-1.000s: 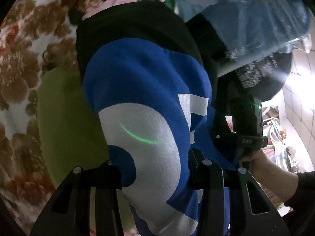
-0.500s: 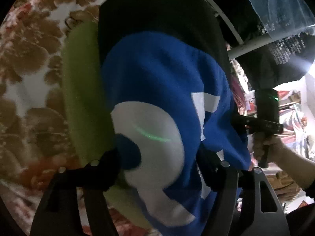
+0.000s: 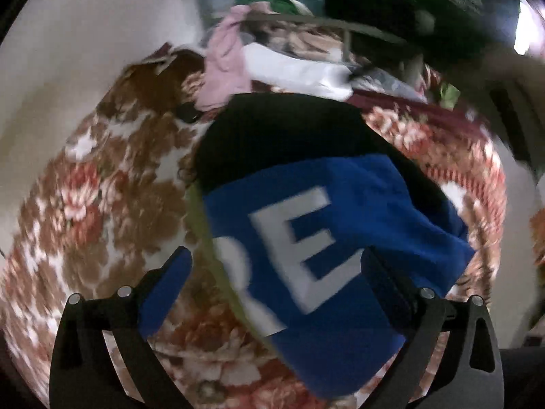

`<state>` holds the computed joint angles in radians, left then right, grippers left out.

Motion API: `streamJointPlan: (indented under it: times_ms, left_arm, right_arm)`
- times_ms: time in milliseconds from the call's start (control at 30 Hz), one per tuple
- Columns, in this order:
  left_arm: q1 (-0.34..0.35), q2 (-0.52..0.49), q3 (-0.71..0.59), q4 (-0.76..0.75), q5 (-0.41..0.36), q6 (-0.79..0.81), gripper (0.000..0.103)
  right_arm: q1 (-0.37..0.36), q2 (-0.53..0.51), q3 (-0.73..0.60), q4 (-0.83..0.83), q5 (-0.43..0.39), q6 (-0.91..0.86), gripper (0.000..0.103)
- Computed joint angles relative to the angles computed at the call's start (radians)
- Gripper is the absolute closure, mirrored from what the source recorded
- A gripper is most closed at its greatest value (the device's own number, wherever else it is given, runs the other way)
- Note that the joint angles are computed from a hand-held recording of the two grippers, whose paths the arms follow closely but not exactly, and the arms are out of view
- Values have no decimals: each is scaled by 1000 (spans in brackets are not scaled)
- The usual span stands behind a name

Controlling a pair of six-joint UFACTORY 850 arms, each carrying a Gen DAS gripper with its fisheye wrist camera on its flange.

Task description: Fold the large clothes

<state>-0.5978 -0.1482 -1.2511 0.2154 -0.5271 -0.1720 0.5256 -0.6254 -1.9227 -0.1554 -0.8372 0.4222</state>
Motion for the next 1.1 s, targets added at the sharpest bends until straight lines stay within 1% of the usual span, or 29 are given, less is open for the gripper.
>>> streamJointPlan:
  times_ms: [33, 100, 200, 267, 367, 400, 433, 500, 533, 567, 600, 633, 700, 800, 833, 933, 1067, 1100]
  left_arm:
    - [-15, -18, -11, 13, -10, -15, 6]
    - [-32, -33, -11, 1, -20, -19, 5]
    - [-40, -55, -2, 1, -37, -51, 5]
    - [-28, -63, 13, -36, -59, -53, 6]
    - [-13, -30, 72, -58, -34, -87, 6]
    - [-7, -12, 88, -78, -48, -71, 6]
    - [-6, 0, 96, -84, -64, -58, 5]
    - [15, 42, 119, -143, -103, -11, 5]
    - [23, 60, 124, -156, -116, -3, 5]
    - [27, 86, 126, -130, -133, -24, 5]
    - [29, 110, 129, -95, -137, -51, 5]
    - [33, 127, 128, -93, -134, -57, 5]
    - [50, 166, 128, -111, -125, -55, 5]
    - [55, 223, 118, -83, -118, -97, 5]
    - [48, 232, 111, -60, -119, -126, 5]
    - [23, 261, 94, -12, -131, -206, 5]
    - [-40, 267, 51, 59, -194, -333, 5]
    - [-60, 267, 38, 79, -216, -373, 5]
  right_arm:
    - [3, -68, -85, 11, -41, -20, 5]
    - [14, -155, -203, 9, -112, -42, 5]
    - [27, -248, -313, 9, -180, -75, 5]
    - [33, -282, -339, 7, -195, -75, 5]
    - [21, -269, -276, 31, -163, -64, 5]
    - [22, -280, -283, 11, -200, -68, 5]
    - [21, -281, -284, 3, -217, -69, 5]
    - [15, -242, -237, -20, -219, -17, 5]
    - [16, -212, -205, -33, -208, 6, 5]
    - [20, -179, -170, -53, -190, 19, 5]
    - [31, -126, -116, -94, -163, 36, 5]
    - [41, -86, -79, -123, -147, 58, 5]
    - [56, -15, -15, -144, -120, 99, 5]
    - [85, 104, 74, -166, -91, 184, 5]
    - [100, 147, 103, -183, -82, 215, 5]
    - [133, 226, 145, -211, -83, 250, 5]
    - [158, 307, 195, -227, -74, 261, 5]
    - [160, 333, 216, -210, -66, 236, 5]
